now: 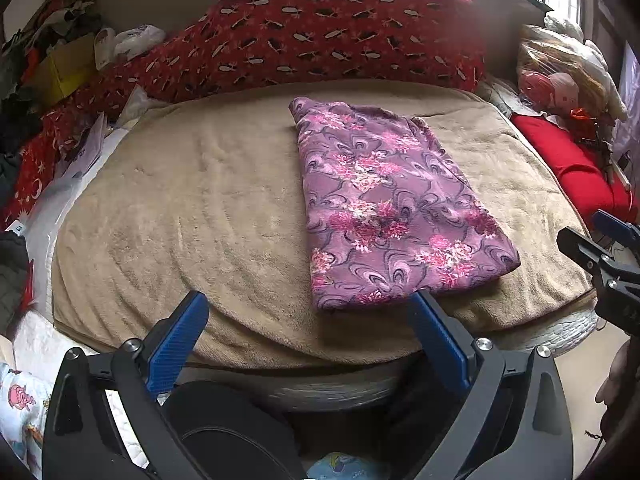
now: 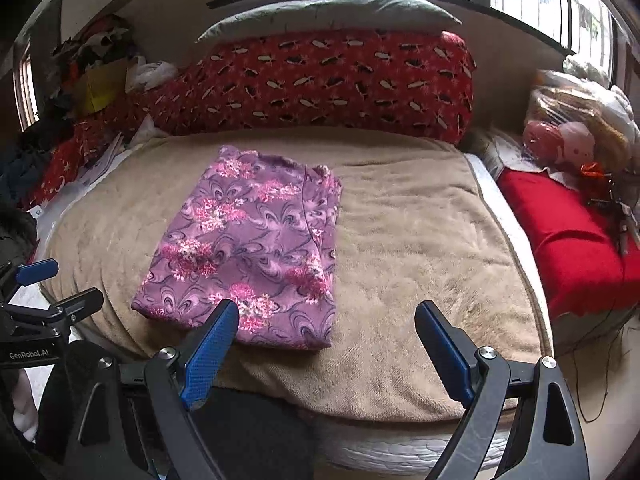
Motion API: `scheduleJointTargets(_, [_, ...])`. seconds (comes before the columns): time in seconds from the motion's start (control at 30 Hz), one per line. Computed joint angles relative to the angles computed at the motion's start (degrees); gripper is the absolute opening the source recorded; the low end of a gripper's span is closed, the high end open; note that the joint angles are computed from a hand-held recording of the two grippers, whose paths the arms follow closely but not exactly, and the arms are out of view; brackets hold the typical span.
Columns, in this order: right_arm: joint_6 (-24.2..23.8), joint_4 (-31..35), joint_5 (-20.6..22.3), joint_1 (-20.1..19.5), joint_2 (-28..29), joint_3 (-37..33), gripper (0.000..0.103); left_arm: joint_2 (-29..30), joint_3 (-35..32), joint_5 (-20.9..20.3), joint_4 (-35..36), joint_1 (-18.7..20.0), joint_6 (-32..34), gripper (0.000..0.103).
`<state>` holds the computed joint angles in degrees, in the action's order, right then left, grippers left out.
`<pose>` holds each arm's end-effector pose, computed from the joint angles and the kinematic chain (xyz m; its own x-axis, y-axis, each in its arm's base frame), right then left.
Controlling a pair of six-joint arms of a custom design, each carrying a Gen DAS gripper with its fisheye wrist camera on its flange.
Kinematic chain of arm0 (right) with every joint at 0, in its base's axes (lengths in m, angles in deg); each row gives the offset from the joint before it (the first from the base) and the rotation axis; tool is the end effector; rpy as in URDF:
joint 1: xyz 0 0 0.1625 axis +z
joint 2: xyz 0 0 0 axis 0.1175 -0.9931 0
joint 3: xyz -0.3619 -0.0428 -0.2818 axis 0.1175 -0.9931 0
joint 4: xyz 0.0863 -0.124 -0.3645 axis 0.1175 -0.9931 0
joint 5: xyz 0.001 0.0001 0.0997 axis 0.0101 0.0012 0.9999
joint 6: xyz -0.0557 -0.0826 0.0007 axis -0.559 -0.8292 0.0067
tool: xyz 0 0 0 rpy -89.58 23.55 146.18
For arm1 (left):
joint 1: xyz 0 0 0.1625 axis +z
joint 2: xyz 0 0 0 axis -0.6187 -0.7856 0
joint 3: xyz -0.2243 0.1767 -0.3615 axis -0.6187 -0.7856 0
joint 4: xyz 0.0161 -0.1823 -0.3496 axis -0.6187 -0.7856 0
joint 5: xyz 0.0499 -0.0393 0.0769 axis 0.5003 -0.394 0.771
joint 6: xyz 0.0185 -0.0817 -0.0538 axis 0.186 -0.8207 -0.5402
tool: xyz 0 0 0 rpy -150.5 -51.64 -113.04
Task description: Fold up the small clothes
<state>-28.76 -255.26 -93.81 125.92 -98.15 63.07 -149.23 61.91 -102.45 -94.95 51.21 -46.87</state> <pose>0.3835 -0.3225 0.1933 -0.6388 -0.3549 0.6826 -0.6886 0.6595 -0.3015 -0.2440 -0.2659 0.3568 -0.6617 -0.1770 -0.7286 0.3389 0.7962 -0.5013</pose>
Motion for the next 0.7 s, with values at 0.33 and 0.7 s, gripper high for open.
scheduleJointTargets(0.33, [-0.28,-1.07,0.31,0.20,-0.46,0.87,0.092,0.84,-0.09,-0.71,0.33,-1.42,-1.43,0.101])
scheduleJointTargets(0.7, [1.13,-0.90,0.49,1.07,-1.70,2.46,0.092,0.73,0.59,-1.86,-0.11,-3.74,-2.53,0.101])
